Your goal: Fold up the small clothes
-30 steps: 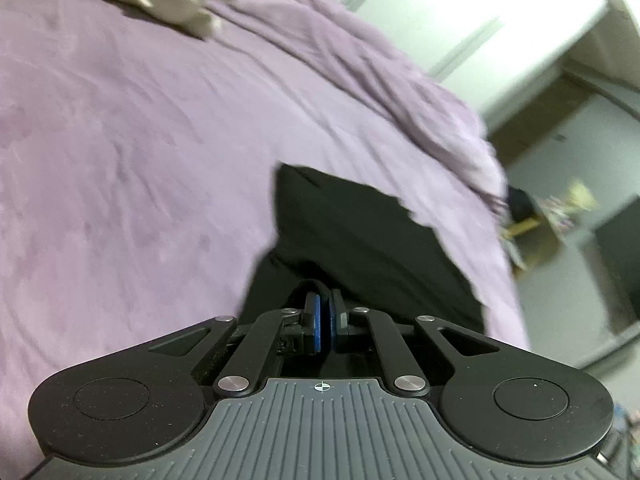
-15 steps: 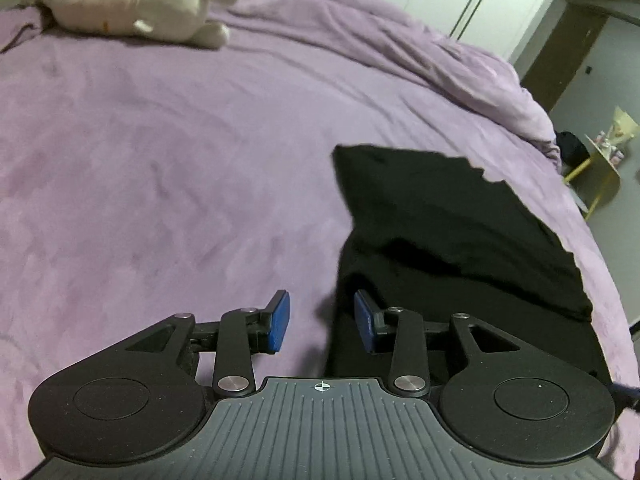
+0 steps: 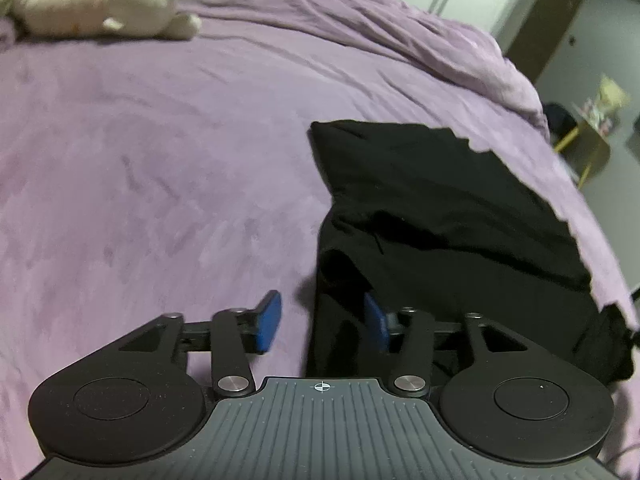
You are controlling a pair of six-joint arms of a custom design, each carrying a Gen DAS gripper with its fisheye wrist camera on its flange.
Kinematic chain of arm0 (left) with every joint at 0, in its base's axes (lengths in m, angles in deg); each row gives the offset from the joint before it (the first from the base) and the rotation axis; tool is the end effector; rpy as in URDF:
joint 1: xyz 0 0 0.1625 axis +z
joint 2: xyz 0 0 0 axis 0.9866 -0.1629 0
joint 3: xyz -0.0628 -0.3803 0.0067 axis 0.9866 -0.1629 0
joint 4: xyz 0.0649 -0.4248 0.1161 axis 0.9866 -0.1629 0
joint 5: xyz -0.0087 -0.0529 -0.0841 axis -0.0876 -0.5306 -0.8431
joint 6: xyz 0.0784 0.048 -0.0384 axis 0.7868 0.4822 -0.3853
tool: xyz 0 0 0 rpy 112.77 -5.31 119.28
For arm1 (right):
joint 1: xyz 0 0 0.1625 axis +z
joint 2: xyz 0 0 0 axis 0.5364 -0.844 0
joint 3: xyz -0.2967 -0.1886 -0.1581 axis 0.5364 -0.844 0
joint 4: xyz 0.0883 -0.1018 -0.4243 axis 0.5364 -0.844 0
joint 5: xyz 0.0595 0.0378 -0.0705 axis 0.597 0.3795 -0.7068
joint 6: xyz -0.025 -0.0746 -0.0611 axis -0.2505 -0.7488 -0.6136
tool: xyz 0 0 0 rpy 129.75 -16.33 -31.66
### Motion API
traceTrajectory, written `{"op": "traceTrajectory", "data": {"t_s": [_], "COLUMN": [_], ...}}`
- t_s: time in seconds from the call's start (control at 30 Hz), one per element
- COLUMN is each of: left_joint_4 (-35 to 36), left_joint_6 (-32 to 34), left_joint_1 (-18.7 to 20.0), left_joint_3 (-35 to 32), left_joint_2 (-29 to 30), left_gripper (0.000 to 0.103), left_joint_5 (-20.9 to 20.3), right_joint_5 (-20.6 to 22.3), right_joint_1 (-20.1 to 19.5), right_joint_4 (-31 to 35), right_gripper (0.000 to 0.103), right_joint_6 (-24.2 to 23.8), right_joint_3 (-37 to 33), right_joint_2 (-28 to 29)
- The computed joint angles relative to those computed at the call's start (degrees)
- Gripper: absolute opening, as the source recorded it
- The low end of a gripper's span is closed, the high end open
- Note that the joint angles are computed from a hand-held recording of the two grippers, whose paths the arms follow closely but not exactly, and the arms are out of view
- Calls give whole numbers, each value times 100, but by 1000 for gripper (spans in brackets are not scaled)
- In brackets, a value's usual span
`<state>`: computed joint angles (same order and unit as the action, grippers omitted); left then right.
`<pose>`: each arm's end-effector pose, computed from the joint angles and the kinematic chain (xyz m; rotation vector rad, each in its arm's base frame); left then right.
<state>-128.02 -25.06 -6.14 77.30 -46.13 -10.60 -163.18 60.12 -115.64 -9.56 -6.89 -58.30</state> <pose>-0.0328 -0.8229 0.3321 0.1698 2.4740 -0.9489 0.1481 -0.8293 0.1862 0.2804 -2.6230 1.0734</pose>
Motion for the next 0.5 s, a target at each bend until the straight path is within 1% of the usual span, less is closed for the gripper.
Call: {"op": "traceTrajectory", "data": {"t_s": [0.07,0.1,0.17,0.27,0.33,0.37,0.43,0.5], "left_joint_4": [38,26,-22,8,118,179,500,832], "left_joint_6": [323,444,712,989,1063,1035,791,528], "left_joint_1": [6,7,6,7,16,23,66,137], "left_joint_3": [-106,-142,-248,-490,-665,-734,-916,-1115], "left_joint_2": [86,119,219,403,498,523,556,593], "left_gripper": [53,53,54,55,55,55,55,54], "left_joint_5": [-101,-144,-184,-126,-191,-259,-536,-929], "right_joint_5": [-129,-95,-41,56,28,-48,-193,-308], "right_joint_1": [-70,-124,-204,-283,-278,-250,-222,-176], "right_joint_4": [-22,19,-3,-180,-327,-392,-428,-518], "right_gripper": [7,7,7,7,7,7,7,7], "right_joint_6": [658,1012,1513,1972,2102,2064,1836,1529], "right_joint_3": [-39,-45,-39,17,-4,-60,-129,-140], "right_joint_2": [20,12,14,11,56,117,144,157]}}
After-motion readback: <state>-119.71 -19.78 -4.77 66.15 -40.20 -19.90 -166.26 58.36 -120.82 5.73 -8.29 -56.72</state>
